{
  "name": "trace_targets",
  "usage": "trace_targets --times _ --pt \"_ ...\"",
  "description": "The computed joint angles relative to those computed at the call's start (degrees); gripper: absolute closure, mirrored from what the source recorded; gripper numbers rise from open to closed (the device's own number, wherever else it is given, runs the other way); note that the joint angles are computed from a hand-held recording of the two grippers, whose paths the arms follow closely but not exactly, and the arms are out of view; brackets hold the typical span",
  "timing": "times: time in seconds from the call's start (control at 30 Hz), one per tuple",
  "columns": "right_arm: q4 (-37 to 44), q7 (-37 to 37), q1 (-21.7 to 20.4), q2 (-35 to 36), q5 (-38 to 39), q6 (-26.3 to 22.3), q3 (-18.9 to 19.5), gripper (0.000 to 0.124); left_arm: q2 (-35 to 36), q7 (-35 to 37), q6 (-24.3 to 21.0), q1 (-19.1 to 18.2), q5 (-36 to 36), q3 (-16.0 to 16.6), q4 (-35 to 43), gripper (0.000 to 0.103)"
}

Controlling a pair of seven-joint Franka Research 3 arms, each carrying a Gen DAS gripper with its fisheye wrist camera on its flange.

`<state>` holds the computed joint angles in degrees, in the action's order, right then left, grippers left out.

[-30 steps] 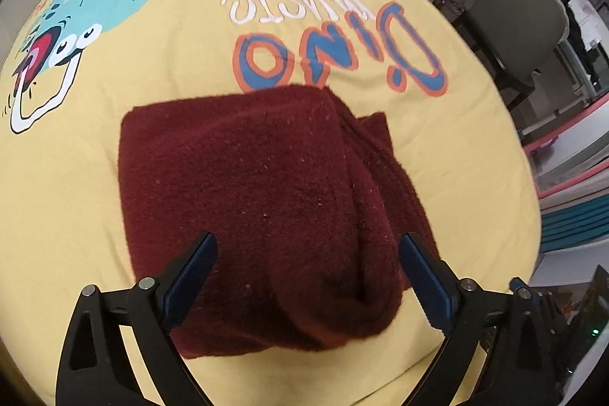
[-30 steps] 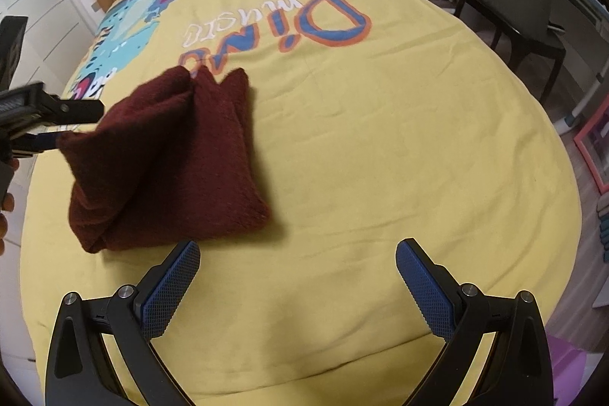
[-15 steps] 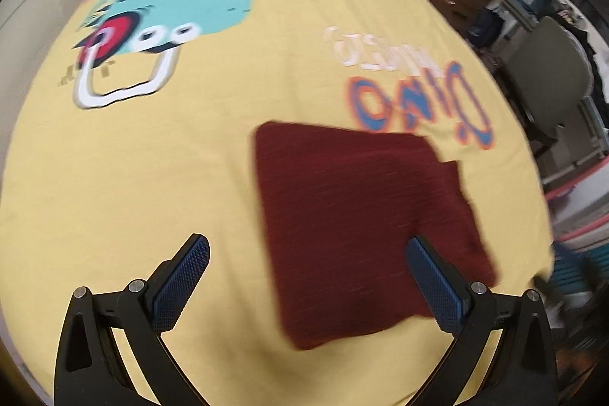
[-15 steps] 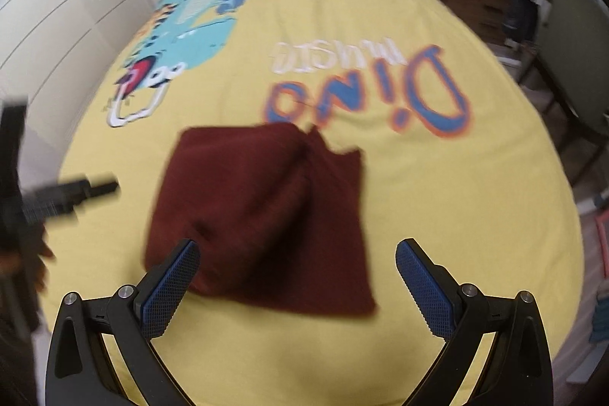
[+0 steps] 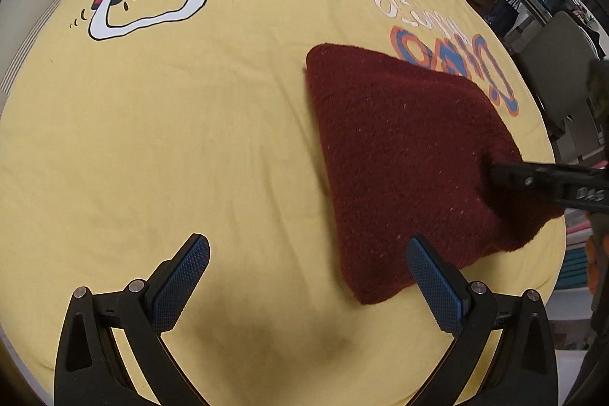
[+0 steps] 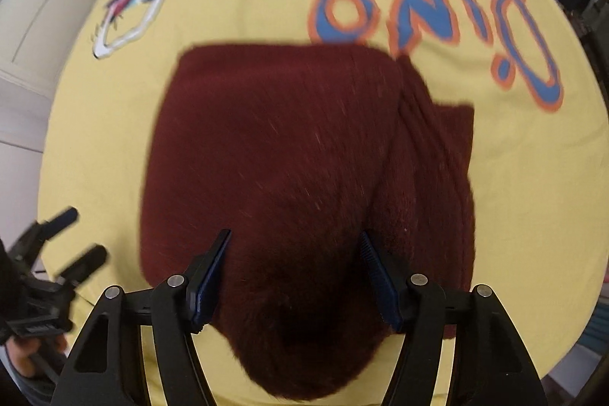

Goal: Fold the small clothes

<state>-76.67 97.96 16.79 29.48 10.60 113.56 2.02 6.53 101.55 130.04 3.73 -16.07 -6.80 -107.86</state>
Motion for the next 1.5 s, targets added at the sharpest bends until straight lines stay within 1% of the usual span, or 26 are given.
trace_targets --times 0.03,0.07,0.1,0.2,0.3,0.43,0.53,0.67,0.77,0.83,0.9,0.97,1.03,1.07,1.13,1.17,1.2,1.23,1.33,1.5 --pt "-0.95 -0.15 -0.53 -0.22 1.04 0.21 0.18 0.067 -0.16 0.15 0.24 0.04 0.08 0.03 -0.35 0.001" --pt "-3.11 -0.66 -1.71 -0.95 3.76 1.52 0.76 0.082 -0.25 0.2 0.48 0.07 0.09 0.06 -0.58 0.001" --pt "-4.88 -1.03 -2.36 -1.7 5.47 3.05 1.0 0.088 -0.19 0.23 0.69 0.1 0.01 0.08 -0.72 0.001" --pt "-10.42 -2.36 -3.24 -4.87 7.99 8.48 1.02 0.096 -0.2 0.35 0.44 0.24 -0.65 0.09 -0.92 0.001" --pt "-13.93 -3.35 -3.11 -8.3 7.04 12.1 0.46 0.1 -0.33 0.61 0.17 0.21 -0.53 0.05 -0.99 0.001" --pt "-17.3 -4.07 -3.36 -12.75 5.62 14.9 -0.14 0.102 -0.45 0.38 0.62 -0.18 0.48 -0.02 -0.92 0.001" --pt "-19.86 -4.06 -3.32 -16.01 2.68 16.44 -0.82 0.102 -0.26 0.49 0.61 -0.29 0.0 -0.17 -0.31 0.001" --pt "-25.47 -3.73 -3.75 -19.68 -1.08 17.15 -1.44 0.102 -0.19 0.74 0.65 -0.75 -0.34 -0.57 0.41 0.001" --pt "-28.29 -1.42 -3.44 -19.05 -5.56 16.2 -1.75 0.102 0.16 0.66 0.48 -1.17 -0.25 -0.83 0.86 0.001" --pt "-31.21 -1.99 -4.37 -18.83 -2.8 17.21 -1.51 0.102 0.41 0.34 0.4 -1.47 -0.01 -1.0 1.03 0.001" --pt "-34.27 -2.78 -5.37 -19.7 1.03 19.76 -1.31 0.099 0.62 0.12 0.15 -1.74 0.23 -1.16 1.09 0.001" --pt "-35.57 -2.91 -5.63 -20.68 1.89 21.38 -1.31 0.093 0.81 0.04 -0.13 -2.04 0.84 -1.32 1.09 0.001" --pt "-35.62 -3.33 -5.94 -21.13 2.58 21.04 -1.31 0.087 0.98 0.11 -0.04 -2.33 1.67 -1.45 1.1 0.001" --pt "-35.47 -3.29 -6.0 -21.24 2.53 20.73 -1.33 0.082 1.15 -0.05 0.03 -2.47 1.97 -1.5 1.18 0.001" --pt "-34.65 -1.68 -5.59 -21.19 -0.43 20.03 -1.61 0.068 1.64 -0.6 -0.15 -2.61 2.14 -1.59 1.65 0.001" --pt "-34.53 -0.79 -5.35 -21.43 -1.96 19.57 -1.7 0.055 1.81 -0.75 -0.18 -2.63 1.93 -1.68 1.85 0.001" --pt "-34.65 -1.18 -5.49 -21.77 -1.87 19.64 -1.65 0.05 1.99 -0.89 -0.17 -2.66 1.88 -1.75 2.07 0.001" --pt "-35.77 -1.87 -5.71 -22.47 -1.1 20.33 -1.55 0.049 2.05 -1.05 -0.12 -2.69 1.97 -1.79 2.13 0.001" --pt "-36.07 -2.49 -6.12 -23.55 -0.28 20.38 -1.53 0.046 2.42 -1.62 0.0 -2.91 2.28 -2.0 2.71 0.001" --pt "-34.28 -3.06 -6.2 -23.38 0.68 22.27 -1.25 0.038 3.98 -2.6 0.01 -3.21 2.93 -2.33 5.17 0.001"
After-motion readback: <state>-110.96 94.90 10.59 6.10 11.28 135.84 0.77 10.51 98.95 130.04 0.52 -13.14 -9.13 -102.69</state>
